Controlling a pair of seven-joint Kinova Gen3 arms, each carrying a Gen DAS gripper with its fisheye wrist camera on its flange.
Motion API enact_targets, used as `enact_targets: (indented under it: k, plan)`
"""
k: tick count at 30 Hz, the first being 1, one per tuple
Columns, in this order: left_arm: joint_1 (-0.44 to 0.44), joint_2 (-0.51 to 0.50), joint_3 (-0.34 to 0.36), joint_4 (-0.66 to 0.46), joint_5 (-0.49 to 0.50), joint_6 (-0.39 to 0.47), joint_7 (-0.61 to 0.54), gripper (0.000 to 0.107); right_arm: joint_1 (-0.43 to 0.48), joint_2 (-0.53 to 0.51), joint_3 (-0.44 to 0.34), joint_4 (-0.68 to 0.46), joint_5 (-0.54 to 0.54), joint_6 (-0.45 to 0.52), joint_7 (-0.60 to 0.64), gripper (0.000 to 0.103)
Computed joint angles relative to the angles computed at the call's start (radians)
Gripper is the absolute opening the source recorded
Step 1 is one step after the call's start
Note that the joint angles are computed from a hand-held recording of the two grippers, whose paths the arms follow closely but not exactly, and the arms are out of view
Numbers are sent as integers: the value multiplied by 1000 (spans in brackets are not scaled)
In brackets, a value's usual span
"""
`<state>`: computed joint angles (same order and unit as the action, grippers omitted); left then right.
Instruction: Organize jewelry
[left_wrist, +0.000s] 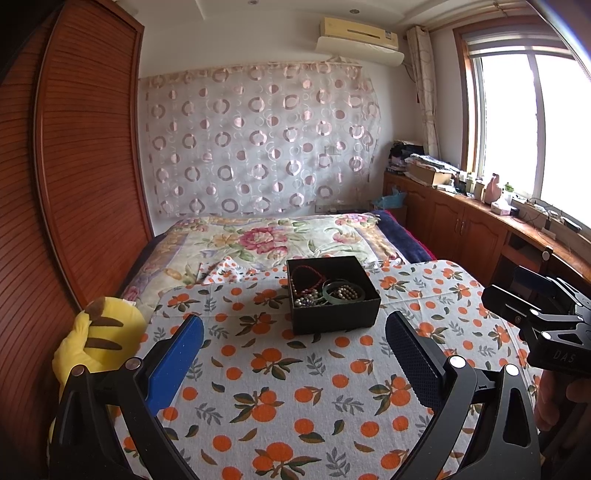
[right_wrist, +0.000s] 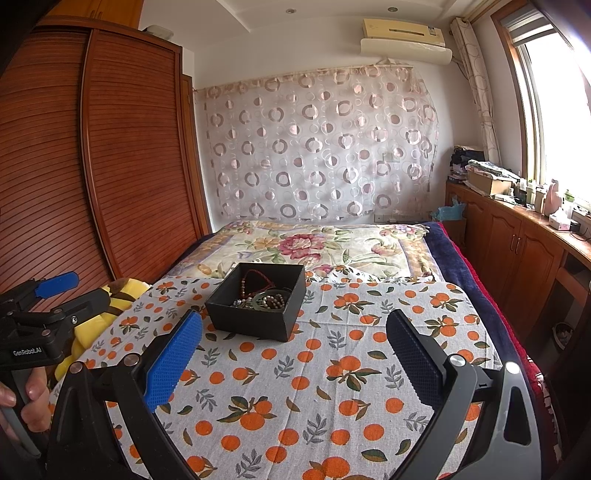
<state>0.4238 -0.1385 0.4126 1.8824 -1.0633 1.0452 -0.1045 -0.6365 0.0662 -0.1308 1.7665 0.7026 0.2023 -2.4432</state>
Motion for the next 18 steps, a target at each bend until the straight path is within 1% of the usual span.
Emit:
enact_targets:
  k: [18]
  plan:
    - [3,0,2,-8,3,9,-3,95,3,0,-3,-3,-8,3,8,100]
